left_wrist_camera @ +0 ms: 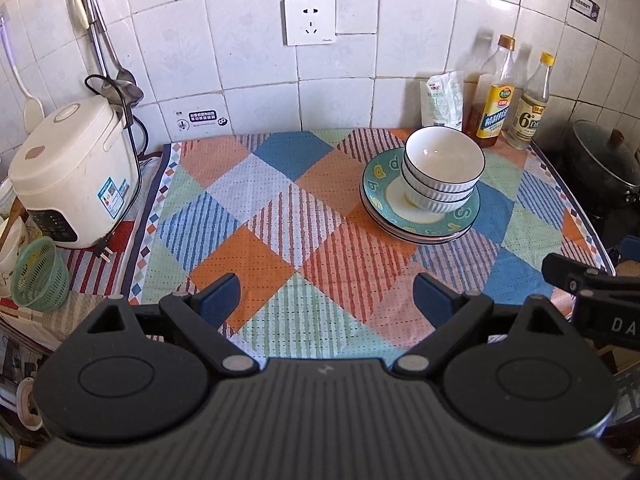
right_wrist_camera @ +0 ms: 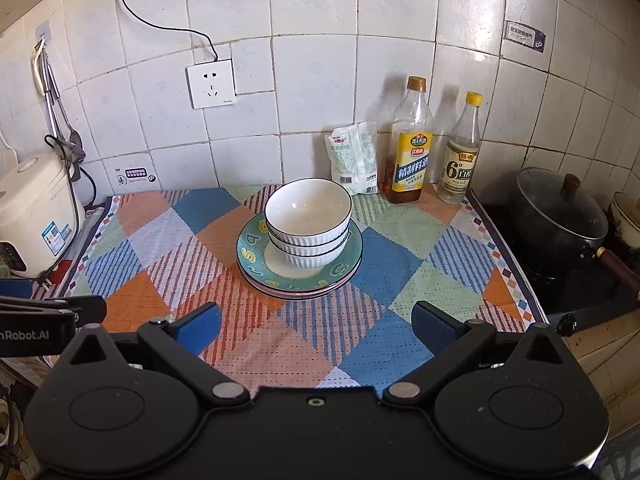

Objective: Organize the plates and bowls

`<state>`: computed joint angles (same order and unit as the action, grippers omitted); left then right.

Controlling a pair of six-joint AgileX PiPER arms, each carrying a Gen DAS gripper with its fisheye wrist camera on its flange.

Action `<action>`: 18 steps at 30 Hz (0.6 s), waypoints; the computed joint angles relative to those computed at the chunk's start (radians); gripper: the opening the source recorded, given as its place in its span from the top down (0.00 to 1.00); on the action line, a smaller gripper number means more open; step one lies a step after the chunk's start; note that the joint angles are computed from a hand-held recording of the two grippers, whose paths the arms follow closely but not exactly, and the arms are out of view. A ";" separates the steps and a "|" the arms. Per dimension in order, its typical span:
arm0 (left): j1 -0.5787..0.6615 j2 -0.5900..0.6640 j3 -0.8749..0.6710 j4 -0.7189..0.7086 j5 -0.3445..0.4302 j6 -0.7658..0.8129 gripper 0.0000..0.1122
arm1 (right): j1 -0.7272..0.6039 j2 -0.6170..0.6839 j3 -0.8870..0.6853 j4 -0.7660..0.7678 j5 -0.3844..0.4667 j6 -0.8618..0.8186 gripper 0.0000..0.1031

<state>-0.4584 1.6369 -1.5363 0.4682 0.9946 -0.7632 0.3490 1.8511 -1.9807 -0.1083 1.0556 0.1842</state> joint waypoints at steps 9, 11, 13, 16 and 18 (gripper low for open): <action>0.013 -0.012 0.023 0.019 -0.008 -0.027 0.16 | 0.007 0.008 -0.008 0.001 0.011 -0.002 0.01; 0.014 -0.016 0.031 0.025 -0.014 -0.032 0.16 | 0.011 0.007 -0.005 -0.005 0.011 -0.007 0.01; 0.013 -0.017 0.035 0.032 -0.016 -0.035 0.16 | 0.011 0.007 -0.005 -0.004 0.013 -0.009 0.01; 0.013 -0.019 0.045 0.037 -0.024 -0.033 0.16 | 0.010 0.005 -0.003 -0.005 0.012 -0.004 0.01; 0.010 -0.021 0.056 0.044 -0.031 -0.040 0.16 | 0.011 0.006 -0.003 -0.010 0.013 -0.003 0.01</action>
